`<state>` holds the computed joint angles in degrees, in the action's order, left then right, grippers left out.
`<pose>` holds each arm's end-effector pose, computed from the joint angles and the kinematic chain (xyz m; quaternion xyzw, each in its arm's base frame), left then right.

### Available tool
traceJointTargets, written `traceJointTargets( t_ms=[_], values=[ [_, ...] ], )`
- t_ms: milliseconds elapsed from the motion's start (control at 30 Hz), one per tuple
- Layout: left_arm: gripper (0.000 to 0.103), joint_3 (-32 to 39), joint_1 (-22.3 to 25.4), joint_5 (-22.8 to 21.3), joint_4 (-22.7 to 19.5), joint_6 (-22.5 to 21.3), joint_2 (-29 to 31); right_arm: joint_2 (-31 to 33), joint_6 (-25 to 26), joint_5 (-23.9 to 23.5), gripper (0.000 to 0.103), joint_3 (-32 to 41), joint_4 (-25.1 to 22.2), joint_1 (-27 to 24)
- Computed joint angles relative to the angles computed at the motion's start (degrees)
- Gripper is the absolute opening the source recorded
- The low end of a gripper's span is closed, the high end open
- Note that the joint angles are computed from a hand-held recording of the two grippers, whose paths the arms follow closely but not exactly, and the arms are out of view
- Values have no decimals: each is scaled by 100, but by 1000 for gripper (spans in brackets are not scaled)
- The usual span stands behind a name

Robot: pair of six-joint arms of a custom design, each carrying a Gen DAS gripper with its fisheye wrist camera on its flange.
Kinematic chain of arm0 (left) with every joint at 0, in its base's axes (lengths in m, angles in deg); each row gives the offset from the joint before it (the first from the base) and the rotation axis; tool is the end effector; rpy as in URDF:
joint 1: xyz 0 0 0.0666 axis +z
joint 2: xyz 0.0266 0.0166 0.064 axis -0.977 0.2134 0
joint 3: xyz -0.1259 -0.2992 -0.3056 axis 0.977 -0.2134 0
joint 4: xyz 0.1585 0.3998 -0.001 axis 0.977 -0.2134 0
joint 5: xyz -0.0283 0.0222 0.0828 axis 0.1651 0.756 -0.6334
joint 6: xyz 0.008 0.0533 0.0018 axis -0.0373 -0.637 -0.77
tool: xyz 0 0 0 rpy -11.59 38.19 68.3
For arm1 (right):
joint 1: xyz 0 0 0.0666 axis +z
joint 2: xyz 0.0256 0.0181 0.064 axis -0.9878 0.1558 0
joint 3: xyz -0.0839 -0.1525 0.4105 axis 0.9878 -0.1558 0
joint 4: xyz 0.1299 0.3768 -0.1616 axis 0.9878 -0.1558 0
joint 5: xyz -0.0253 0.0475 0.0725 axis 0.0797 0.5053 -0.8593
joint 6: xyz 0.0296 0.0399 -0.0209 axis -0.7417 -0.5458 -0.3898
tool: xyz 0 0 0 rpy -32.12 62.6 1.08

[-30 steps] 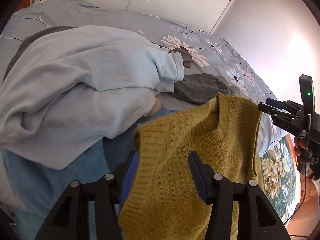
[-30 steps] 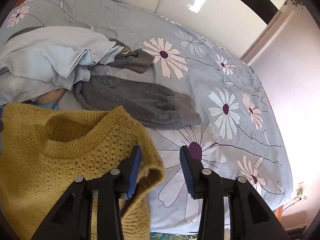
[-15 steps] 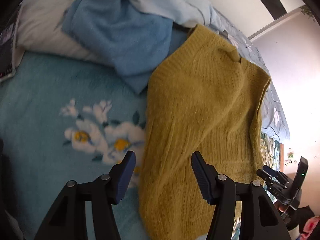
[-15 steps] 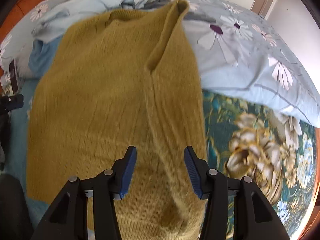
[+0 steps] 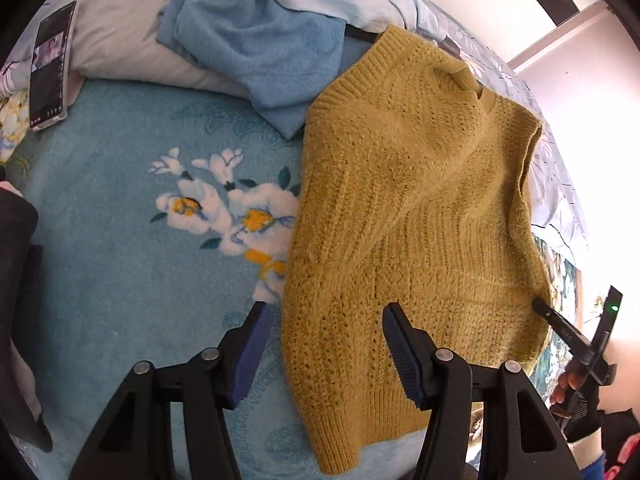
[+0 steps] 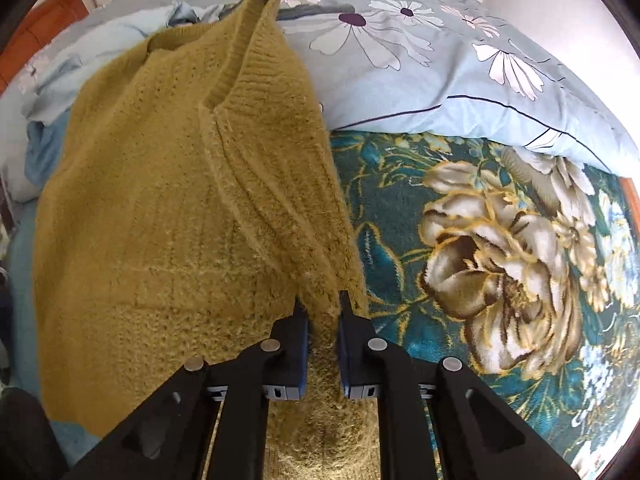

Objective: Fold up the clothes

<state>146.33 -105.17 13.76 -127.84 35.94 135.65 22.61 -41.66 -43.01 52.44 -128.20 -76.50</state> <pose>0.4386 -0.2343 0.5497 -0.1204 0.9692 -0.1739 0.1260 0.4893 0.0399 0.5261 0.0009 0.9807 0.0390 0.1915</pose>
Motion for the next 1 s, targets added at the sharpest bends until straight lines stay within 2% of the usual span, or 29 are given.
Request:
traceJointTargets(
  t_ms=[67,167,233,300,467,600,700,833,933,1000],
  values=[
    [62,31,-8,-21,-3,-11,30,-228,-357,-614,12,-168,287,-347],
    [62,74,-5,8,-43,-53,93,-530,-1360,-1466,12,-532,798,-1069],
    [62,83,0,71,-87,-83,132,-588,-1917,-1787,11,-755,952,-1447],
    [62,70,-1,140,-82,-106,175,-485,-2265,-2108,12,-860,938,-1692],
    [62,-57,12,431,34,-85,249,-383,-2307,-2119,12,-904,805,-1672],
    [62,-220,-13,635,164,-97,274,-219,-1777,-2036,16,-621,451,-1563],
    [62,-344,-62,733,232,-46,244,-308,-1262,-1784,29,-506,111,-1482],
    [62,-480,-180,916,327,-28,213,-685,-885,-1837,38,-851,-195,-1564],
    [60,-555,-294,993,385,-16,205,-900,-892,-2006,39,-1208,-388,-1641],
    [60,-543,-339,930,390,29,196,-1008,-1052,-2127,39,-1380,-303,-1659]
  ],
)
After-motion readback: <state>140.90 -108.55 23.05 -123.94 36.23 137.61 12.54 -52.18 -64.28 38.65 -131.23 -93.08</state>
